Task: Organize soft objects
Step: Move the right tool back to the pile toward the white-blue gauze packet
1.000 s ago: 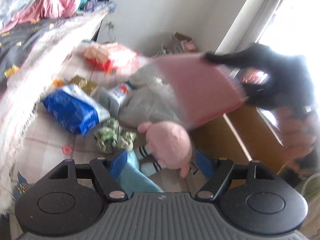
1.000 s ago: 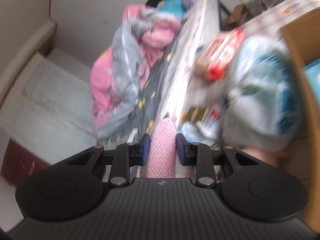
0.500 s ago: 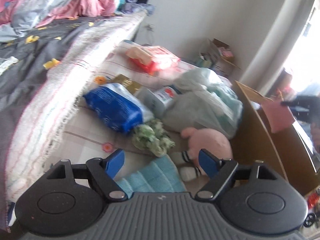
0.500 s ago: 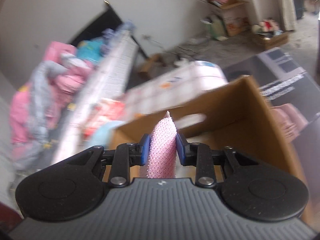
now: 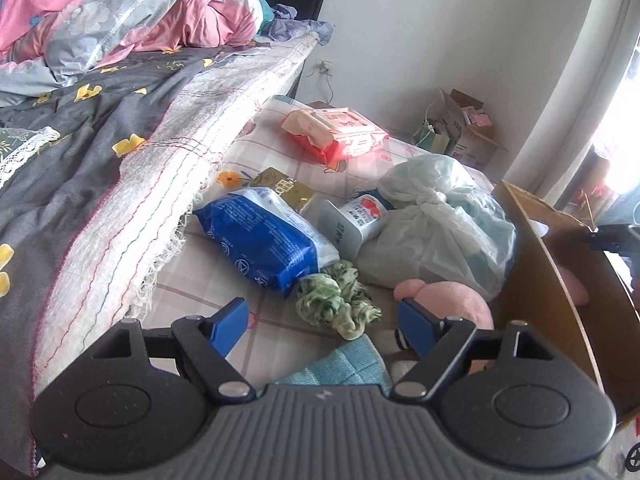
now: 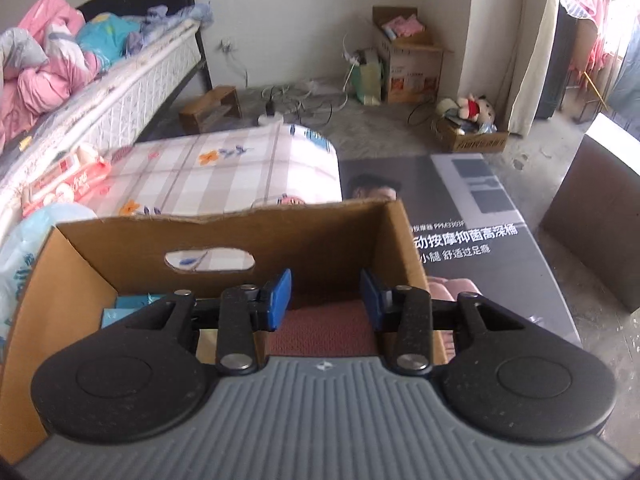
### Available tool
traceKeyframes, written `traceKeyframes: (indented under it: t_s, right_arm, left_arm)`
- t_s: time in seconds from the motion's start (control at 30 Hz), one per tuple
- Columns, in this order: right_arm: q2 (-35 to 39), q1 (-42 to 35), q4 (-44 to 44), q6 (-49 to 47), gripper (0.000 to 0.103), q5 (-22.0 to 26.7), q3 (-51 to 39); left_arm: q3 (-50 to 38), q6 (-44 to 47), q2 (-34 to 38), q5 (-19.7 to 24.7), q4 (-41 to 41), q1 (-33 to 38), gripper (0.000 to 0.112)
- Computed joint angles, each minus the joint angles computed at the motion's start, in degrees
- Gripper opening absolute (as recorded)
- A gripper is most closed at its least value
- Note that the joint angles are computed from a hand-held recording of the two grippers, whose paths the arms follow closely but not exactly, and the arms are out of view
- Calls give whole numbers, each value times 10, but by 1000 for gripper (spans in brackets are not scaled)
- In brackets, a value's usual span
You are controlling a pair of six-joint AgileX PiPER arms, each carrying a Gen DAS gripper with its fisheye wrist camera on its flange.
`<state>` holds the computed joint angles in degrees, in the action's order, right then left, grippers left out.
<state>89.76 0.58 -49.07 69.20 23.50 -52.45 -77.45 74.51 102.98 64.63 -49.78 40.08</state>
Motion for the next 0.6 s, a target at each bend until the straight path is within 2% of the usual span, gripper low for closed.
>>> traceKeyframes:
  t_s: [0.1, 0.27, 0.43, 0.6]
  right_arm:
    - [-19, 9, 46, -16, 38, 21, 6]
    - [-53, 20, 152, -44, 37, -10, 43]
    - [-124, 71, 175, 15, 38, -35, 97]
    - [-178, 171, 142, 101, 39, 16, 89]
  left_arm:
    - [0, 4, 0, -8, -3, 2, 83]
    - [1, 21, -3, -10, -22, 16, 83]
    - [-19, 17, 7, 10, -40, 37, 85]
    - [-37, 10, 21, 28, -49, 47, 85]
